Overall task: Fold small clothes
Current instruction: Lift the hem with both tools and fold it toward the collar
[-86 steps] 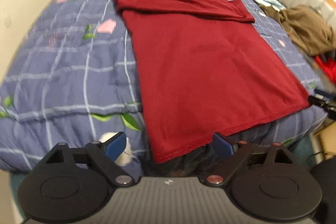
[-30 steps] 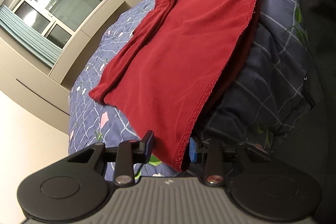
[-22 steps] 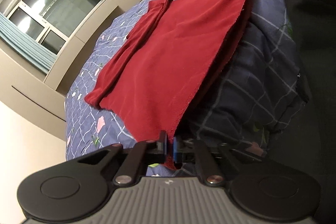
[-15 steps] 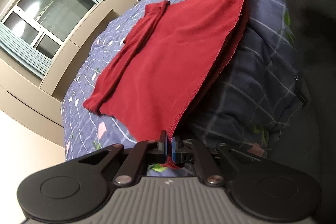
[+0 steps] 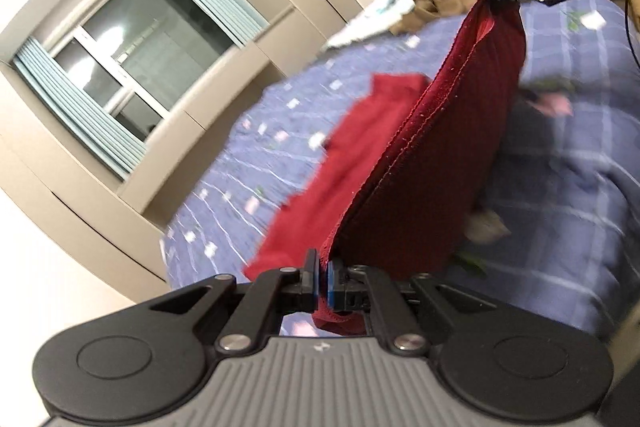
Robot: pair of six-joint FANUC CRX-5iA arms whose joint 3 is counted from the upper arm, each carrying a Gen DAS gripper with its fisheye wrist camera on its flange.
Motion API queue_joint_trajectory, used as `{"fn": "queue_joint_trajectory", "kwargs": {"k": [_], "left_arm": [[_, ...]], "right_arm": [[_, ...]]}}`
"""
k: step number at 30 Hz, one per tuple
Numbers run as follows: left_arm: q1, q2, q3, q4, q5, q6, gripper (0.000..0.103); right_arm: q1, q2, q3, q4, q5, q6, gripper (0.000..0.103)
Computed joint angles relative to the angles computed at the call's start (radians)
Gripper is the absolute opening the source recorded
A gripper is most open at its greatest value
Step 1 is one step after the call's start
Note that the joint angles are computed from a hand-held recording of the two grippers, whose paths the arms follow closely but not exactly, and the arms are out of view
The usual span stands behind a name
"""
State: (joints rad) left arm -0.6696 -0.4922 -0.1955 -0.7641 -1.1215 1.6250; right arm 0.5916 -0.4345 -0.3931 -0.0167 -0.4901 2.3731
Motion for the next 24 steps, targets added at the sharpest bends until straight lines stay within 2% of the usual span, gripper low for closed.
{"fn": "queue_joint_trajectory", "kwargs": {"k": [4,11,20,24], "left_arm": [[0.138,0.034,0.047,0.069,0.087,-0.17,0.003],[0.398,0.153,0.137,0.275,0.203,-0.398,0.003],[0.608,0.377,0.263,0.48,0.247,-0.469,0.003],[0.659,0.476,0.311,0.525,0.246,-0.478,0.003]], "right_arm": [[-0.012,0.101,0.096,0.007,0.049,0.054,0.009],[-0.025,0.318,0.302,0.022,0.069,0.137,0.009],[-0.035,0.647,0.627,0.058,-0.043,0.115,0.009],[-0.034,0.79,0.776,0.081,-0.125,0.073,0.01]]}}
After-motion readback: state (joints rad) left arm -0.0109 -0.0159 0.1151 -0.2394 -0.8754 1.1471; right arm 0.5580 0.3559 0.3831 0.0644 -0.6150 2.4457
